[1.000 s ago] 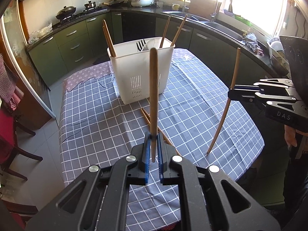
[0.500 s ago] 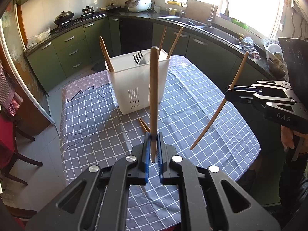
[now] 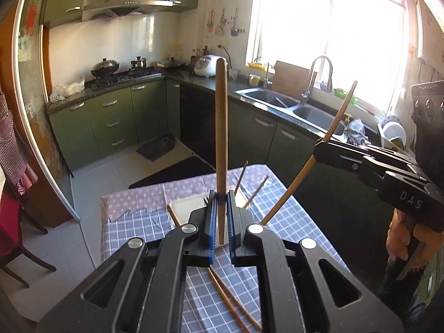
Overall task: Organize utensils
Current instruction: 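Lift both chopsticks upright and carry them over the caddy, then drop the chopsticks into the caddy and open both tools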
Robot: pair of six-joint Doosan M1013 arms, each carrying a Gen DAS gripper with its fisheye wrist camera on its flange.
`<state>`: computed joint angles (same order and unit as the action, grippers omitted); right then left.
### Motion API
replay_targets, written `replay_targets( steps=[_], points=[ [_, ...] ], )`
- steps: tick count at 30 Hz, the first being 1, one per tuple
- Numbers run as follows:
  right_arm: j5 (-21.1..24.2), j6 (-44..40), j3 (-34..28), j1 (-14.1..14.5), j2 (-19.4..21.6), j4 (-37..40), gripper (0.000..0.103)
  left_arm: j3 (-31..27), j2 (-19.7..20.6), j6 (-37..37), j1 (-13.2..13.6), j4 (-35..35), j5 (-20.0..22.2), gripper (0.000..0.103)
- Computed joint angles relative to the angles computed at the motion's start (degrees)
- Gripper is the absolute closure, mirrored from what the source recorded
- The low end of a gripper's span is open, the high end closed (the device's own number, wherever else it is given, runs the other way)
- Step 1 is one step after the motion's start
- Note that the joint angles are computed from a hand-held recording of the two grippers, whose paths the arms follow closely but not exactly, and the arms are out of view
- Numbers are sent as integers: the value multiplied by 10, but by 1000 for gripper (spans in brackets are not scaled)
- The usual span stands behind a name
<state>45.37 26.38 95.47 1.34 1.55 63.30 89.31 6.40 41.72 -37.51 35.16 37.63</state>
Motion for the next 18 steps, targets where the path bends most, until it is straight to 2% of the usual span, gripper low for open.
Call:
replay_targets(
  steps=[4,7,12,18],
  points=[
    [-69,20,-20,17,15,-6,96,-21,21,-53,2,74,3,96],
    [-109,55,-35,31,36,-46,96,-34,41,-58,9,79,12,96],
    [-108,112,-55,45,78,-117,96,-47,70,-18,21,27,37,96],
    [-100,128,-52,56,100,-157,96,-58,89,29,28,-29,71,96]
  ],
)
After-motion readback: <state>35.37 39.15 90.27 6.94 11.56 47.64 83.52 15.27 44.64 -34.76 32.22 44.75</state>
